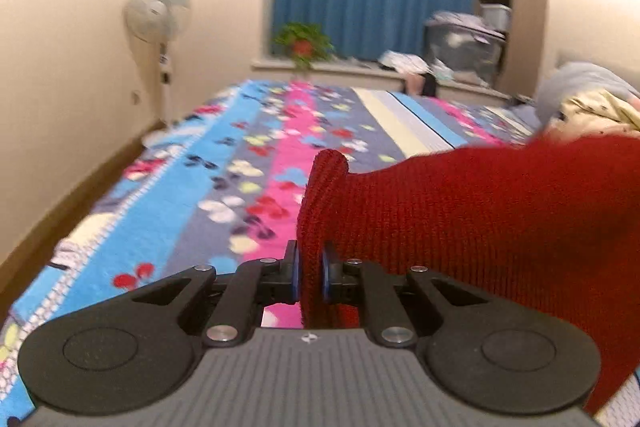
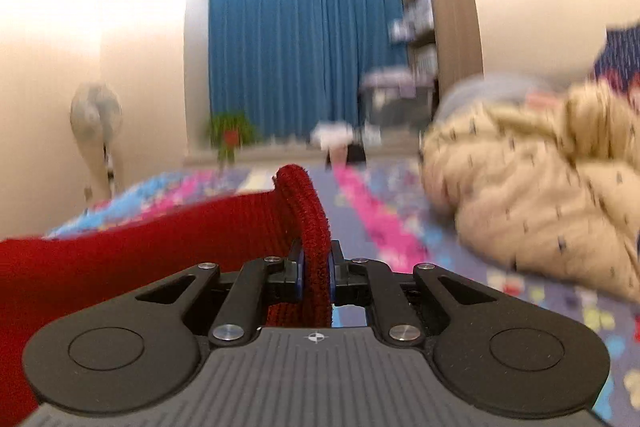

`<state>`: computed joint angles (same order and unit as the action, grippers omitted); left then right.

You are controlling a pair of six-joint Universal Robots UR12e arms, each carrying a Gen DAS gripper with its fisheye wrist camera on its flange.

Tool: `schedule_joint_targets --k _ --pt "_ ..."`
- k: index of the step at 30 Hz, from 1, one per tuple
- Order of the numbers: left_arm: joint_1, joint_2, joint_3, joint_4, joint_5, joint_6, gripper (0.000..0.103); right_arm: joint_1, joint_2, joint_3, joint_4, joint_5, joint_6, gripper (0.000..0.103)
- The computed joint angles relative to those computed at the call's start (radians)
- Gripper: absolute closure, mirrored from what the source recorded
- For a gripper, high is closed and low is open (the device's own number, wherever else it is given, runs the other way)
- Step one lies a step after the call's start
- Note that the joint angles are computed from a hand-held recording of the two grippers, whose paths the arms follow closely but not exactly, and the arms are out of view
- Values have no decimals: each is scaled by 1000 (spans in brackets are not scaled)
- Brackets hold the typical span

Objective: Fold small clothes

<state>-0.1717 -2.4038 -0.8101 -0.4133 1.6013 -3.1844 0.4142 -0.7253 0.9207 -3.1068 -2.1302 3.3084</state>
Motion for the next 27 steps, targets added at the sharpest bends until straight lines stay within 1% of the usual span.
schedule_joint_targets --k 1,3,5,6,7,8,9,10,11,12,13,14,15,17,19,20,21,22,24,26,27 --pt "-4 -9 12 -1 23 0 92 -3 14 -25 33 2 13 92" --pt "-8 -28 40 -26 41 7 92 -10 43 -76 121 1 53 92" --pt "-11 -50 72 -69 54 27 91 -20 72 -132 243 19 88 92" --pt "-12 -62 92 -107 56 37 91 -24 88 -171 348 26 113 92" --pt "-13 -80 126 -182 61 42 91 -35 101 -202 452 60 154 92" --pt "-14 -100 170 -287 65 47 90 -51 106 -218 557 123 213 91" --pt "-12 -119 206 -392 52 54 85 -62 118 -252 662 168 267 90" --pt "-10 -135 237 -471 39 50 83 -71 123 -264 746 187 334 83" --pt "-9 -141 254 -508 36 33 78 -76 121 -267 788 196 395 77" --pt "-9 -140 258 -503 39 21 72 -81 111 -253 788 204 449 67" --pt "-6 -133 249 -487 29 5 69 -86 95 -224 756 219 490 63" --pt "1 -121 235 -474 -12 -28 62 -89 81 -200 731 231 510 62" --pt "9 -112 227 -477 -56 -64 57 -91 64 -172 707 245 520 60" --pt "25 -89 200 -489 -133 -147 56 -92 34 -127 697 270 535 58" --pt "39 -63 163 -508 -215 -212 49 -90 -3 -67 672 296 556 54" --pt "48 -49 143 -522 -263 -230 43 -93 -13 -52 664 315 571 52" --pt "55 -34 123 -539 -301 -232 42 -95 -32 -22 649 346 598 48" --pt "56 -14 92 -543 -316 -228 41 -97 -45 -1 638 373 620 45" --pt "59 23 35 -544 -323 -217 41 -97 -76 49 621 426 658 42" --pt "65 55 -17 -533 -334 -228 41 -95 -99 82 636 456 653 41" --pt "68 72 -47 -521 -344 -246 41 -89 -109 93 644 448 637 39"
